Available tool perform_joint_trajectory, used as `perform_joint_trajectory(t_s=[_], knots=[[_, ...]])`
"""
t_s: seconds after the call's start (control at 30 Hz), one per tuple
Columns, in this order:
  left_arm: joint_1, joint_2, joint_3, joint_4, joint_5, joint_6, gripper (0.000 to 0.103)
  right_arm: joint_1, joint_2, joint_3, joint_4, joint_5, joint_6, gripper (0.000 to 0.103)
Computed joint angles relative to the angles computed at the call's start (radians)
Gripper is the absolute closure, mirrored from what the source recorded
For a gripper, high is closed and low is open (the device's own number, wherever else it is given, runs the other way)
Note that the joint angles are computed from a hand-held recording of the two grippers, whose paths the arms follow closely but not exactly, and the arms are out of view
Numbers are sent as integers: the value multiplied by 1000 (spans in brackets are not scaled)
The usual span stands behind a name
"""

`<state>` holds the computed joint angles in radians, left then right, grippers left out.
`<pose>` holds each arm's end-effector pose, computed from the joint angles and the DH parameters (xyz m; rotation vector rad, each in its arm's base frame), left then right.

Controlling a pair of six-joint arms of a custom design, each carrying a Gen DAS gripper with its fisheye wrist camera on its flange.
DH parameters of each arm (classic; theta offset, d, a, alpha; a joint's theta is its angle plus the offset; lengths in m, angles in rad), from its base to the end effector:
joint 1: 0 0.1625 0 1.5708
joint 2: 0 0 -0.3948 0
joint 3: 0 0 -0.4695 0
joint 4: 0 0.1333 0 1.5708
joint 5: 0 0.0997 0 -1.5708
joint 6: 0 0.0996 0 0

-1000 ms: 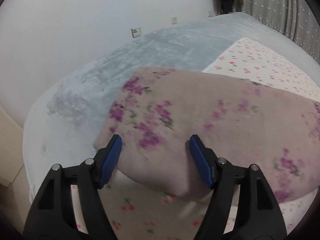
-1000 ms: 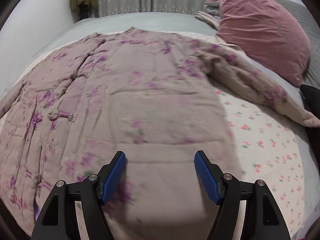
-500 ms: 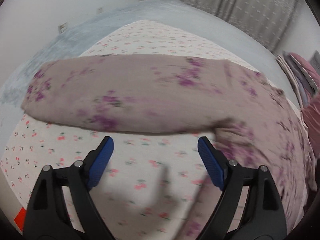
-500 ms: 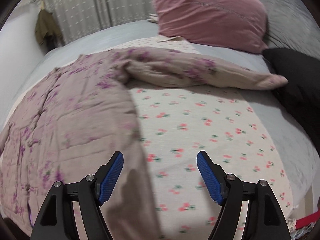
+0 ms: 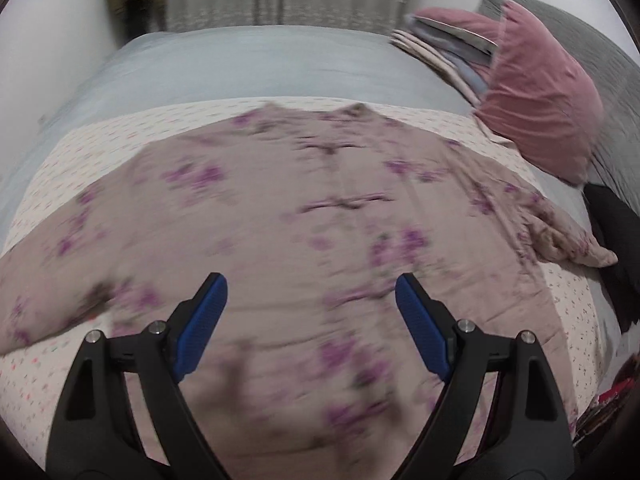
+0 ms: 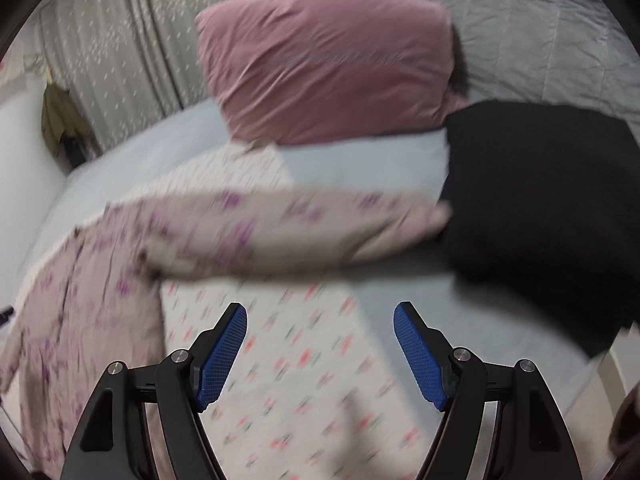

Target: Fold large clothes

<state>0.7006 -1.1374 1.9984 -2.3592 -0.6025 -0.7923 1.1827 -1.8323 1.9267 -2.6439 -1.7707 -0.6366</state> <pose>-0.2947 -0.5302 0.1012 0.1338 2.3018 -0.8392 -0.0849 -0.5076 0.5279 0.1649 -2.3217 0.9646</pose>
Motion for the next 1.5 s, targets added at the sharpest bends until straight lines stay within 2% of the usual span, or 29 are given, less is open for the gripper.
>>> perform_joint_trajectory(t_s=[0.17,0.23,0.27,0.43,0.53,0.6,0.63,0.67,0.73,0.8,0.83,0.87,0.9,1.03,1.13,1.2,1.3,1.33,1.37,1.4,1.43,1.5], knots=[[33,285,-222,-265,-91,242,17,8,178,-264,109,-1,69,26],[45,390,-318,-333,-128,332,18,21,285,-374,134,-50,77,26],[50,431,-358,-351,-140,368,24,26,331,-415,137,-80,76,26],[77,635,-585,-393,-172,531,42,44,566,-610,114,-277,47,27],[95,706,-671,-405,-220,585,46,77,702,-687,-9,-492,-93,26],[105,739,-705,-429,-252,608,48,85,760,-715,-23,-586,-172,26],[108,749,-714,-434,-264,610,49,84,775,-724,-15,-608,-189,25],[114,756,-719,-444,-287,609,49,79,782,-721,-34,-612,-208,24],[119,769,-730,-447,-307,594,49,69,778,-726,-15,-575,-174,27],[118,778,-734,-465,-312,593,49,54,753,-728,77,-506,-113,44],[115,778,-732,-479,-313,600,49,52,746,-727,83,-488,-113,76],[113,778,-731,-500,-319,616,49,53,735,-717,62,-473,-130,101],[110,781,-734,-517,-322,632,49,55,723,-704,34,-462,-130,101],[102,804,-771,-560,-349,706,49,90,730,-660,-282,-445,-292,102],[105,831,-810,-523,-367,714,49,105,731,-656,-417,-360,-315,102],[109,850,-831,-483,-376,719,49,117,783,-697,-563,-343,-421,102],[110,885,-863,-412,-396,724,49,125,854,-771,-691,-314,-478,102],[106,911,-894,-335,-369,712,49,123,917,-840,-743,-343,-546,102],[91,945,-928,-289,-299,740,49,124,979,-918,-761,-396,-586,102],[79,955,-942,-285,-270,767,49,116,1013,-961,-737,-437,-584,101],[76,955,-948,-276,-270,774,49,113,1012,-971,-672,-455,-540,100],[74,942,-941,-275,-280,778,50,99,948,-910,-568,-420,-354,96]])
